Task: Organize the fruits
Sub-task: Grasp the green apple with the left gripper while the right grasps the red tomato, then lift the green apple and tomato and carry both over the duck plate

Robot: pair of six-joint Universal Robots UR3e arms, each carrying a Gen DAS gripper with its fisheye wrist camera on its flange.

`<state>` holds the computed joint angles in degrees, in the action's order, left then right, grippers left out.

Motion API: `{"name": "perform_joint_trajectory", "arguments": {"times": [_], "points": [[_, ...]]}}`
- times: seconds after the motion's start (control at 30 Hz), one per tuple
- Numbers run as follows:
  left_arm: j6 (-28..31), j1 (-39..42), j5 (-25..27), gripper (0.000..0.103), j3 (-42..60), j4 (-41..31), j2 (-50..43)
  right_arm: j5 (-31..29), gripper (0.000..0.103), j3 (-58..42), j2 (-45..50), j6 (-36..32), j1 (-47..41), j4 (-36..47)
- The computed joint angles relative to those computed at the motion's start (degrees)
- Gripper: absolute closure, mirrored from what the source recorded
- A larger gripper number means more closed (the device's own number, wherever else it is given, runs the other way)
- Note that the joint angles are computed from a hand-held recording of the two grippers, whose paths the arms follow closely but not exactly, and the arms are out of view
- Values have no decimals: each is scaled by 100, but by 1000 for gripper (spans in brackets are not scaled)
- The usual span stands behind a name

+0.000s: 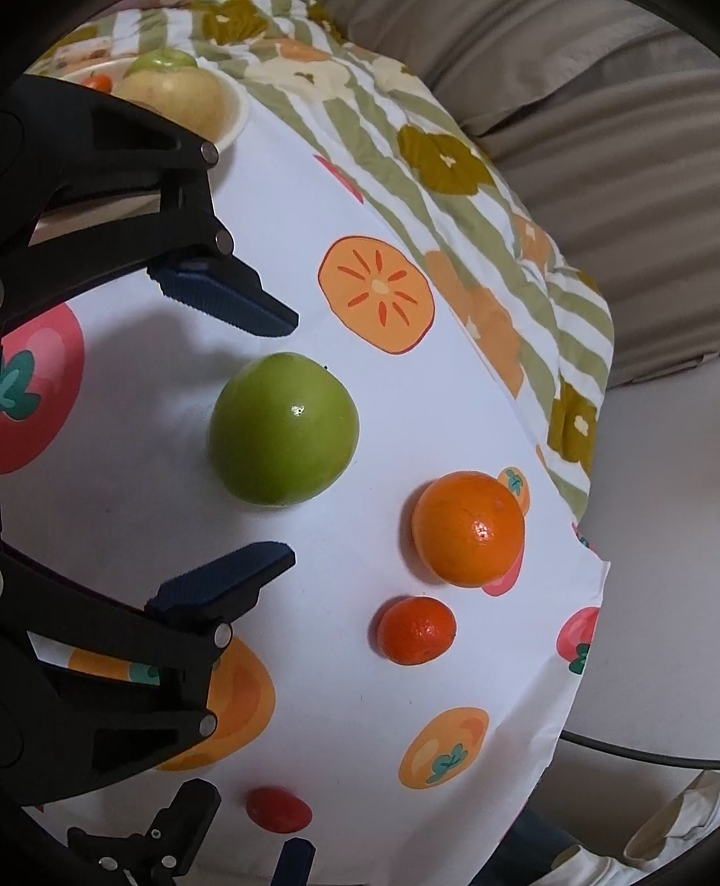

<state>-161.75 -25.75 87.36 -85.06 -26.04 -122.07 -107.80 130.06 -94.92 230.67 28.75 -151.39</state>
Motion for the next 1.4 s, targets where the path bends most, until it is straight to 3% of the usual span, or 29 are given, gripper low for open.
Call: {"name": "perform_joint_trajectory", "arguments": {"times": [0.07, 0.13, 0.7, 0.87, 1.4], "points": [[-1, -2, 37, 38, 9, -2, -12, 9, 17, -1, 48, -18, -13, -5], [-3, 4, 69, 42, 13, 51, -41, 14, 21, -33, 98, -51, -30, 20], [-101, 22, 61, 42, -173, -188, 203, 177, 50, -15, 82, -558, -218, 129], [-209, -60, 145, 42, -414, -152, 386, 269, 70, 48, -26, -860, -333, 119], [-1022, -548, 672, 42, -597, -325, 980, 631, 70, 429, -1310, -1892, -805, 430]]}}
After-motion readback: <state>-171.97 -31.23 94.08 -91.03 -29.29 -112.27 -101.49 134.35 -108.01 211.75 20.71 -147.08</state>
